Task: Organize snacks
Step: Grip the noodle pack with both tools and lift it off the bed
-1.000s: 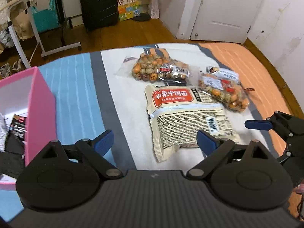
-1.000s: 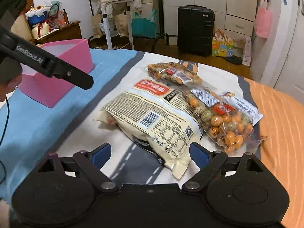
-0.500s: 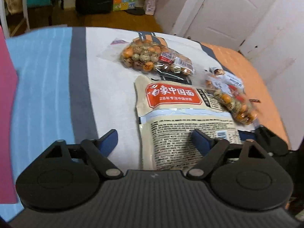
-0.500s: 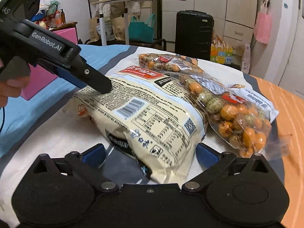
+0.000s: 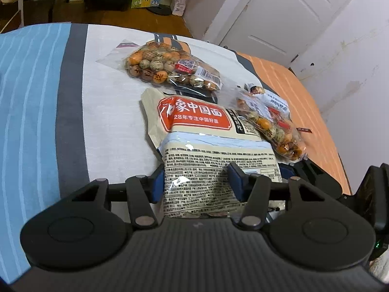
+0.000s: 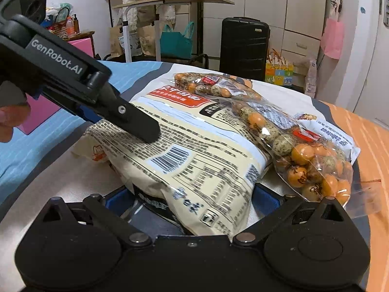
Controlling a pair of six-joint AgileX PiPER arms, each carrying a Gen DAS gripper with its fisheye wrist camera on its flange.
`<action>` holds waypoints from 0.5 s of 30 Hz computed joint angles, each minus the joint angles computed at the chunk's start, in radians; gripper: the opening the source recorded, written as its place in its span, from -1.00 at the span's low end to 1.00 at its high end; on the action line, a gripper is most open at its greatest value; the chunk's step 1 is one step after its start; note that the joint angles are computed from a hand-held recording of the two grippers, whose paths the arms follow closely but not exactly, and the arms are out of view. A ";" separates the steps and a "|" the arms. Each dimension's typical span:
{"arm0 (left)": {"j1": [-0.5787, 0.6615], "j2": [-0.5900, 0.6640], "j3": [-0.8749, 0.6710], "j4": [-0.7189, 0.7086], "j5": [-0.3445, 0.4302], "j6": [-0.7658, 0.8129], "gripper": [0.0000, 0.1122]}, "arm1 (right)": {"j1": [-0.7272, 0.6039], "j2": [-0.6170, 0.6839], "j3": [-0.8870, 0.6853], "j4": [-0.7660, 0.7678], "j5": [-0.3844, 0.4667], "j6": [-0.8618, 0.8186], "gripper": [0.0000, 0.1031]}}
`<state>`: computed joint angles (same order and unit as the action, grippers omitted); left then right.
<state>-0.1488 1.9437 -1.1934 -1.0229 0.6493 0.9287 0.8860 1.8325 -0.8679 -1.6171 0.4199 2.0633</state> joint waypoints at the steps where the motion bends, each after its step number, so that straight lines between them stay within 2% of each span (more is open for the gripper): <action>1: -0.004 -0.004 0.007 -0.003 -0.011 0.006 -0.05 | 0.002 0.004 -0.002 -0.004 0.003 0.006 1.00; 5: -0.012 -0.018 0.015 0.012 -0.012 -0.001 -0.03 | 0.018 0.013 -0.021 0.045 0.030 -0.032 0.99; 8: -0.033 -0.044 0.013 0.080 0.004 -0.044 -0.02 | 0.058 0.016 -0.049 0.145 0.086 -0.116 0.91; 10: -0.064 -0.076 0.020 0.164 -0.013 -0.103 -0.02 | 0.074 0.015 -0.067 0.209 0.107 -0.163 0.90; 12: -0.079 -0.095 0.025 0.214 -0.019 -0.139 -0.02 | 0.082 0.003 -0.055 0.202 0.107 -0.119 0.88; 15: -0.074 -0.117 0.023 0.269 0.015 -0.188 -0.02 | 0.106 -0.010 -0.051 0.221 0.119 -0.110 0.87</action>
